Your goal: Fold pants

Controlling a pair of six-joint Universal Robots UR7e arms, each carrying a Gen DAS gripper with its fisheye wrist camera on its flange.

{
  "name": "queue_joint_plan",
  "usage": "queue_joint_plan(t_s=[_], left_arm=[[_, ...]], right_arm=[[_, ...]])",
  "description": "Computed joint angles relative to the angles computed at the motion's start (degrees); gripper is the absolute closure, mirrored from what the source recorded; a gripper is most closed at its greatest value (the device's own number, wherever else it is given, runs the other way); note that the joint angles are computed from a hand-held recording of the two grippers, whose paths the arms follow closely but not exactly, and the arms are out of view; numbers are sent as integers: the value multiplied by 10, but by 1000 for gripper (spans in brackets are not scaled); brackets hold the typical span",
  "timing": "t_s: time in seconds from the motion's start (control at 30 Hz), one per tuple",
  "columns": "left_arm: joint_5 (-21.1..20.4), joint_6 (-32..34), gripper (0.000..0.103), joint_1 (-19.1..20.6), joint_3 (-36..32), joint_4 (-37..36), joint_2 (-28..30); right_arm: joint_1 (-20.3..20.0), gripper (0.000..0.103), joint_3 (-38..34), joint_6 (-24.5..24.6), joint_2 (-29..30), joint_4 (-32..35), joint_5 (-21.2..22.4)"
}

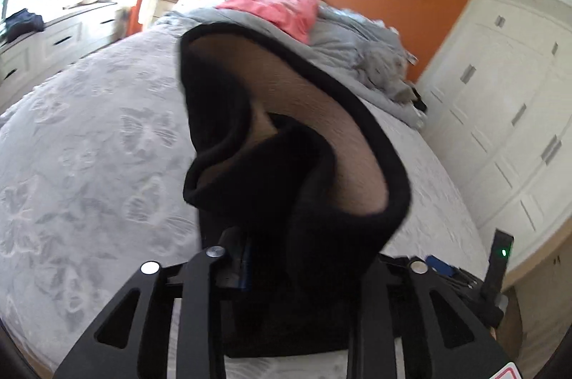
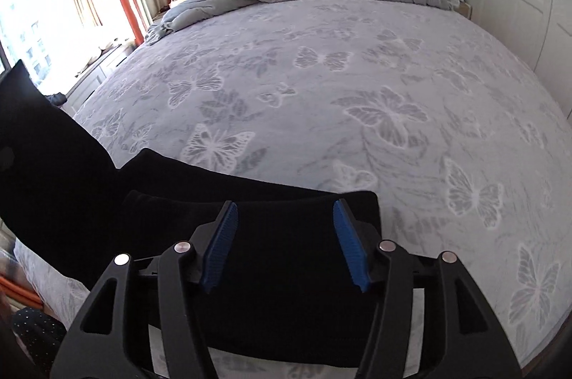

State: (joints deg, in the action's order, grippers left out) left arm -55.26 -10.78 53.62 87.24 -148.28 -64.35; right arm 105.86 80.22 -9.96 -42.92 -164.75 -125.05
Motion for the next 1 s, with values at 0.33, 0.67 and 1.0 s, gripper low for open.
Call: queue_joint_plan(t_s=[0.33,0.67,1.0], left_arm=[[-32,8,16,0,90,-25,35],[76,-20,11,12,97,-50,-15],[140,-1,11,18,109,14,-36]], right_arm=[[-30,30,42,31,-46,62,104],[-29,29,-38,83,25,214,248],[-3,69,-83,94,82,208,204]])
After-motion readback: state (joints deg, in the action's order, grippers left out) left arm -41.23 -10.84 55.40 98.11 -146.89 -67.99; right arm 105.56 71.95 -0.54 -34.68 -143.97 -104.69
